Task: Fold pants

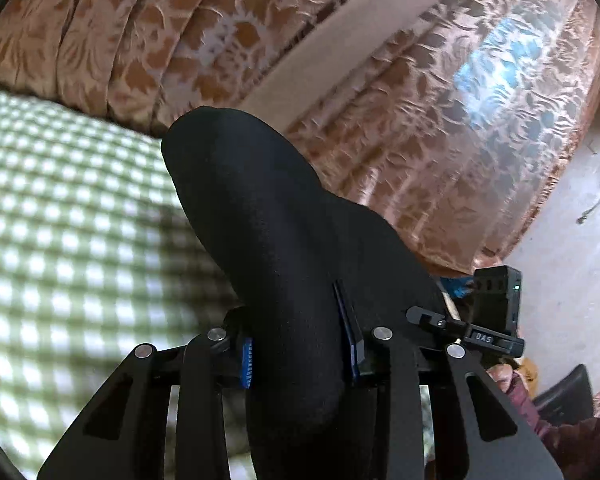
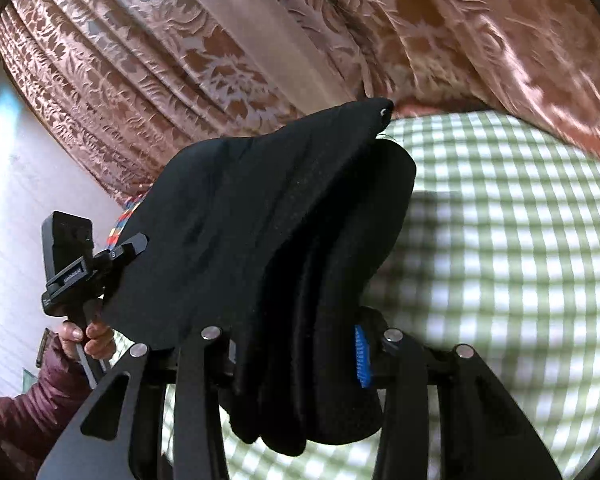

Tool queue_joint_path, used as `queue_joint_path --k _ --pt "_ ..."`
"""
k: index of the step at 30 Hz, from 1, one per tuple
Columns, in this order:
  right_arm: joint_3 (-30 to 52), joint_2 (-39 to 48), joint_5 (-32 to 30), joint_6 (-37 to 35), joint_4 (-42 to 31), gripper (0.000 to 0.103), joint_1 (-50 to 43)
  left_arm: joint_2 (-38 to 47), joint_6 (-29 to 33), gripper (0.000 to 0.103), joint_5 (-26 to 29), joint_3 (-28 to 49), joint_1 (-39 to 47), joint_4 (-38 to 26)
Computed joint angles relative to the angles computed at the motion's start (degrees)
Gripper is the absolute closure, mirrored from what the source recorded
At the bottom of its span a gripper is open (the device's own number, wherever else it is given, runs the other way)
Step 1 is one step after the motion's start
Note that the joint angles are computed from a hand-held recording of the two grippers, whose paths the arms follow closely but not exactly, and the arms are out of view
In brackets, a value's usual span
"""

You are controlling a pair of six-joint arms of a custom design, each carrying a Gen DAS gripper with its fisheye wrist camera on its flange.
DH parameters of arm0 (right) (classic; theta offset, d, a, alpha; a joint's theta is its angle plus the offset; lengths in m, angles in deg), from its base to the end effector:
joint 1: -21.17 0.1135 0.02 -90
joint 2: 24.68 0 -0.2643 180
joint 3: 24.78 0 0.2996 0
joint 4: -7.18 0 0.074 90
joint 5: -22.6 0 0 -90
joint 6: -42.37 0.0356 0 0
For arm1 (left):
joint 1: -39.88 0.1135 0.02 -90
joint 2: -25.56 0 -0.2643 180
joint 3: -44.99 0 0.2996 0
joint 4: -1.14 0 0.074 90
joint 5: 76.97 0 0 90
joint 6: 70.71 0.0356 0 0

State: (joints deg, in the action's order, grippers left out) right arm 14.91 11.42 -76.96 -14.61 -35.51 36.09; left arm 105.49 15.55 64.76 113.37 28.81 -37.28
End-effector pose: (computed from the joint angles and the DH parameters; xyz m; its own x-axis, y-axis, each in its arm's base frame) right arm 0.1822 0.0547 0.2192 -0.7172 0.3650 -0.5936 0.0148 0.8596 0.5107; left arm 0.3176 -0.0906 0.2402 -0.7899 0.1134 -0.6026 0.5642 0.5194 -0.6418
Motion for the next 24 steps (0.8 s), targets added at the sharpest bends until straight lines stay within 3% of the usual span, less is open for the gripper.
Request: queue_joint_path --k 6,12,15,18,20,22,24 --pt "7.0 21.0 -4.4 -4.9 11.4 0.065 -6.5 15.5 -0.1 0.07 -6.4 14.3 -1.2 0.9" --pt "8.0 32.4 -6.2 -6.4 16.6 0.06 -10.1 27.9 3.9 0.068 -12.6 23.4 -2.3 -3.0" --pt "3.9 34.4 -11.2 -5.5 22.4 0.045 -13.6 29.4 4.0 0.062 -11.9 20.6 -1.2 -0.4" --pt "1.5 36.8 -14.3 -3.2 28.5 0.041 -15.4 28.1 1.9 0.06 -10.8 15.6 -0.1 4.6" --pt "2.3 36.4 -13.0 -2.7 26.8 0.04 -14.7 26.8 0.5 0.06 -12.3 12.8 -0.4 8.3" --pt "3.0 34.5 -11.2 -3.1 23.5 0.034 -14.2 26.9 -1.3 0.051 -13.4 14.1 -0.6 6.9" --pt "4.2 32.7 -8.0 -2.3 20.6 0.031 -12.5 24.4 -0.3 0.046 -19.0 13.3 -1.9 6.5"
